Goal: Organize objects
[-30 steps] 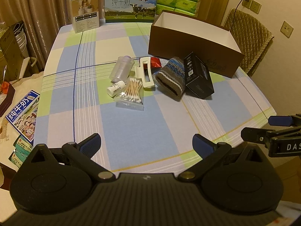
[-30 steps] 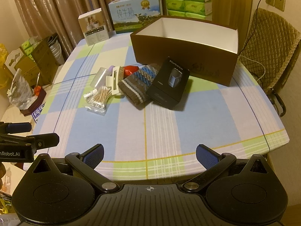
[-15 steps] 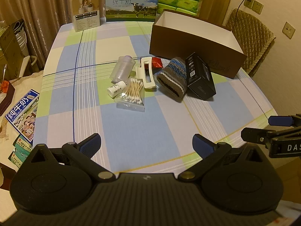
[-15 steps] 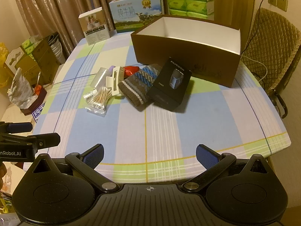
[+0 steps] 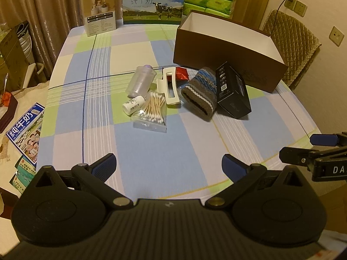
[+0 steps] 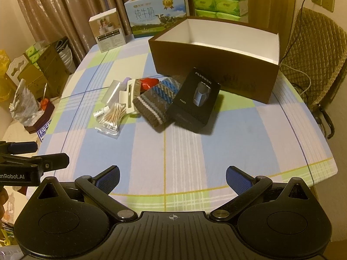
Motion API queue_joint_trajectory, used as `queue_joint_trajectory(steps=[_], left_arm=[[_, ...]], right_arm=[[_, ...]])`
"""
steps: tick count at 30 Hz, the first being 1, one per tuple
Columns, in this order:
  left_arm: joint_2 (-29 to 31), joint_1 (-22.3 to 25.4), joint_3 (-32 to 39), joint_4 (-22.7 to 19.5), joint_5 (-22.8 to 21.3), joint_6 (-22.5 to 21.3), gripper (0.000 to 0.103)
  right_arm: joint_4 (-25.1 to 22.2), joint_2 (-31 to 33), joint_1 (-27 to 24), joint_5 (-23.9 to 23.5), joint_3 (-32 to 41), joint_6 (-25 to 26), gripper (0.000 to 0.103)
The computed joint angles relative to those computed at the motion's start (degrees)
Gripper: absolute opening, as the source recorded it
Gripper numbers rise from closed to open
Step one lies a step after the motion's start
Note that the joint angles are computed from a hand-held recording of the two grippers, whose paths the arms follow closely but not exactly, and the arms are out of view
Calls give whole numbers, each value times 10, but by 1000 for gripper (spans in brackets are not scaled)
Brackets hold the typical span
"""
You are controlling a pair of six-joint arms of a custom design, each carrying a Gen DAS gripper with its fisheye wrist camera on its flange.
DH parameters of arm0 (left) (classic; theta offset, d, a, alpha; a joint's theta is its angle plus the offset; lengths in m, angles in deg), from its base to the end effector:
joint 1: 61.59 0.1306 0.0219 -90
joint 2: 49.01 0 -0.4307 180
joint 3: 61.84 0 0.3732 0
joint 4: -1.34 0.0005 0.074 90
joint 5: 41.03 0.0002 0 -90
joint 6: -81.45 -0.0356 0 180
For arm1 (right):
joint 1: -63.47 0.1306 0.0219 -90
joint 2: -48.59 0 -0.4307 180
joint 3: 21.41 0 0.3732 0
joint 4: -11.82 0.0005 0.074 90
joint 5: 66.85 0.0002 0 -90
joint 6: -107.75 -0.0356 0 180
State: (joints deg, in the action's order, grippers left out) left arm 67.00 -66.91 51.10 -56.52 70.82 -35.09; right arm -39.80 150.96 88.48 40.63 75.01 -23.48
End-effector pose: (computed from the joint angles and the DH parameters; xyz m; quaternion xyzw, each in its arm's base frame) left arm 0.6313 -0.0726 0.4040 0.3066 0.9009 -0.1349 0.2760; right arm 0.4969 0.2195 0.4214 0.1759 0.9336 0.0286 0.3109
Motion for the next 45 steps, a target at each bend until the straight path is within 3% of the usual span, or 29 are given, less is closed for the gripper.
queue_joint_trajectory(steps=[16,36,45], left_arm=[[29,-14,46,-5,-27,39,102],[102,-40,155,-38,-70,82,102],[151,-50,224,-70,-92,101,102]], right_arm=[[13,24,-37,-33,27,60,101],[18,73,-98,-90,77,129,101],[85,92,-135,-128,69,124,101]])
